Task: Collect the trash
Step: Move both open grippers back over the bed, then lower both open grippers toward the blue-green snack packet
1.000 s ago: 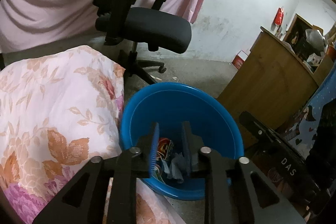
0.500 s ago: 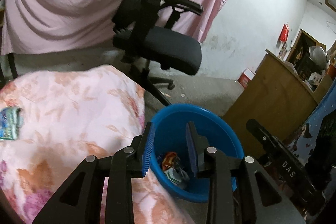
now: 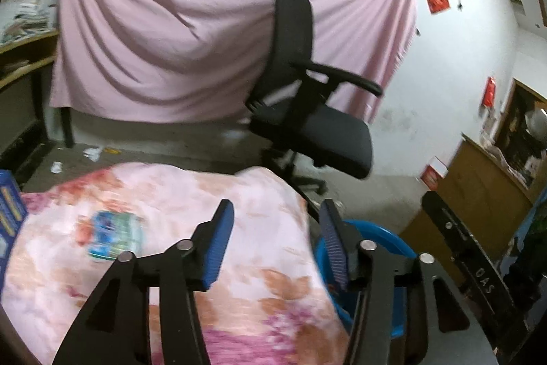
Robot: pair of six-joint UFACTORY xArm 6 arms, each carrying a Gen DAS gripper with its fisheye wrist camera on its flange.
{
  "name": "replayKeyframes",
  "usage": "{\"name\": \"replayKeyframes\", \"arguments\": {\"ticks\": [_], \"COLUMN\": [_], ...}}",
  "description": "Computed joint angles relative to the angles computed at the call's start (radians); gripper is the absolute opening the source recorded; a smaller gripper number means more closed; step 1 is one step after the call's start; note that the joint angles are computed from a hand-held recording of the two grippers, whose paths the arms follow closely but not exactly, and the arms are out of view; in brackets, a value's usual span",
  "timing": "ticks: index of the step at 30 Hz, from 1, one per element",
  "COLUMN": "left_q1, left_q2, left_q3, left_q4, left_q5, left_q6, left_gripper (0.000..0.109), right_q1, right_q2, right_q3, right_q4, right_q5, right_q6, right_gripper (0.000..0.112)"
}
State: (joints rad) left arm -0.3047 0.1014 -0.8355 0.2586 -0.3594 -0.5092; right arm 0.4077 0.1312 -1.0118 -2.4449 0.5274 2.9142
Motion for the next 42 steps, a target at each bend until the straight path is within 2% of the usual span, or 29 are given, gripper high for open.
{"name": "replayKeyframes", "arguments": {"ticks": [4,6,9,11,14,21,27,32,35,39,42], "left_q1": [0.0,0.018,0.014,0.022,0.051,0.145,0.209,0.238,0.288,0.293,0.258], "left_q2": [-0.042,-0.061,-0.07,-0.069,-0.075,-0.038,0.009,0.03,0.035,0.039,0.054], "left_q3": [0.067,0.109,0.159,0.187,0.229,0.308,0.338,0.35,0.34,0.31,0.276], "left_q4": [-0.22,-0.268,-0.403,-0.454,-0.472,-0.45,-0.417,-0.426,-0.321,-0.295,-0.378], "left_q5": [-0.059,-0.125,-0.249,-0.332,-0.411,-0.587,-0.67,-0.638,-0.542,-0.426,-0.347], "left_q6": [0.185,0.21,0.291,0.33,0.362,0.364,0.358,0.397,0.338,0.351,0.446], "left_gripper": [0.066,0.089,0.101,0.101,0.101,0.101,0.101,0.101,0.101,0.101,0.101], "right_q1": [0.047,0.069,0.102,0.119,0.155,0.242,0.275,0.272,0.255,0.208,0.172], "right_q2": [0.016,0.022,0.037,0.049,0.07,0.114,0.168,0.226,0.275,0.366,0.437], "right_q3": [-0.015,-0.018,-0.028,-0.041,-0.058,-0.081,-0.14,-0.228,-0.308,-0.452,-0.554], "right_q4": [-0.034,-0.047,-0.063,-0.067,-0.067,-0.029,-0.003,0.021,0.062,0.14,0.225], "right_q5": [0.082,0.119,0.175,0.193,0.23,0.349,0.353,0.25,0.144,-0.054,-0.183], "right_q6": [0.049,0.064,0.07,0.053,0.006,-0.117,-0.197,-0.288,-0.352,-0.431,-0.514], "right_gripper": [0.101,0.103,0.103,0.103,0.103,0.103,0.103,0.103,0.103,0.103,0.103]}}
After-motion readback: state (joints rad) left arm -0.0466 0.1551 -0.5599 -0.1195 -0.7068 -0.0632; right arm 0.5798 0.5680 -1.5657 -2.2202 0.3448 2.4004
